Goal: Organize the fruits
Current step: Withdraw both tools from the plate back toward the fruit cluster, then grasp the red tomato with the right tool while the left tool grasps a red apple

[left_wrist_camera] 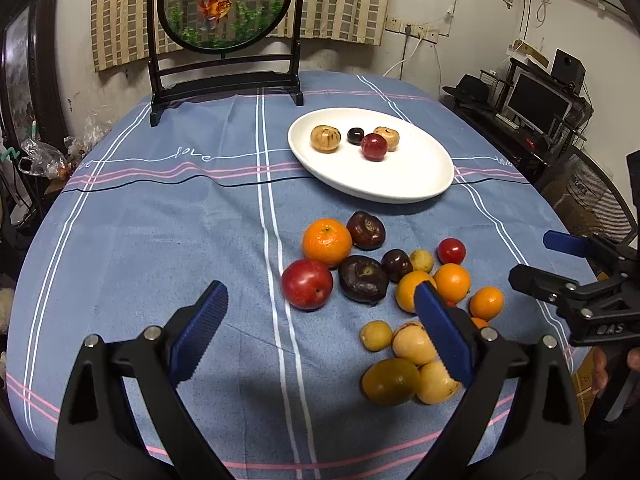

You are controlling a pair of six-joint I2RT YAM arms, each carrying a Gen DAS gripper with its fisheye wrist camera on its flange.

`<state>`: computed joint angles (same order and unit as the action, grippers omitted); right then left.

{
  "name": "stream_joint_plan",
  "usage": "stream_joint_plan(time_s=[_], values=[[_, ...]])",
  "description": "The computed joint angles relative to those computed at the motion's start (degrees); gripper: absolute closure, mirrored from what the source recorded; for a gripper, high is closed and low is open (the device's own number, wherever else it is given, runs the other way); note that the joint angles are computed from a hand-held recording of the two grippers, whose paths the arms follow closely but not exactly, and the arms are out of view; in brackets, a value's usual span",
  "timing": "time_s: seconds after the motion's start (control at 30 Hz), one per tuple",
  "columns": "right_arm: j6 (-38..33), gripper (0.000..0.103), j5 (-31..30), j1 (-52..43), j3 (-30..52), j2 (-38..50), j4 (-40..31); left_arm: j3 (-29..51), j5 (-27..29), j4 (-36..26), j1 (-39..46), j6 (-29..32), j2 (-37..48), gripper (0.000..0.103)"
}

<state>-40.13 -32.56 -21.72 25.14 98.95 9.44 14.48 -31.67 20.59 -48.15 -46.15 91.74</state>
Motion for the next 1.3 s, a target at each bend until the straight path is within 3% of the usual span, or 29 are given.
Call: stream_joint_plan(time_s=[0.1, 0.17, 0.2, 0.3, 0.4, 0.47, 0.57, 0.67, 0.77, 0.87, 1.03, 1.23, 1.3], values=[[1.42, 0.003, -1.42, 0.35, 1.30, 4.73, 5.73, -1.13, -0.33, -0.26, 0.11, -0.61, -1.29, 0.007], [2.18, 0.027, -1.30, 1.56, 4.06, 8.46, 5.40, -1.70, -0.29, -0.36, 0.34, -1.15, -1.86, 0.007], [2.31, 0.045, -1.17, 2.58, 7.57, 11.75, 2.32, -2.26, -0.31, -0.14, 0.34, -1.62, -2.11, 0.007], [4.24, 0.058, 0.66, 5.08, 13.31, 18.08, 0.27, -3.55, -0.76, 0.02, 0.08, -2.63, -3.03, 0.007], [4.99, 0.061, 0.63, 6.24, 18.16, 22.51, -3.75, -4.99, -0.77, 0.60, 0.45, -3.10, -3.86, 0.007], [5.19, 0.071, -0.17, 6.99, 21.62, 25.56, -7.04, -5.77, -0.28, 1.47, 1.38, -2.76, -4.05, 0.007], [6.32, 0.073, -0.71, 7.54, 22.43, 25.91, -7.91, -6.43, 0.96, 3.23, 3.30, -1.57, -3.58, 0.007], [5.02, 0.073, -1.89, 5.93, 17.35, 20.55, -5.04, -5.75, 2.67, 5.60, 6.28, 1.14, -0.32, 0.007], [2.33, 0.073, -1.76, 3.27, 12.41, 15.39, -2.45, -4.84, 6.73, 12.12, 10.96, 5.60, 6.16, 0.007], [-0.97, 0.073, -4.17, -0.65, 11.88, 14.21, -6.22, -1.64, 10.73, 16.60, 14.82, 9.92, 14.04, 0.007], [-3.58, 0.072, -6.81, -4.25, 12.65, 14.08, -10.38, 3.40, 13.69, 17.15, 17.64, 12.65, 21.25, 0.009], [-4.05, 0.072, -8.97, -5.56, 13.43, 14.07, -12.22, 4.68, 16.90, 21.38, 17.94, 16.39, 24.24, 0.024], [-4.84, 0.072, -9.42, -5.88, 13.43, 14.20, -12.89, 5.96, 17.97, 20.83, 18.18, 17.09, 25.39, 0.046]])
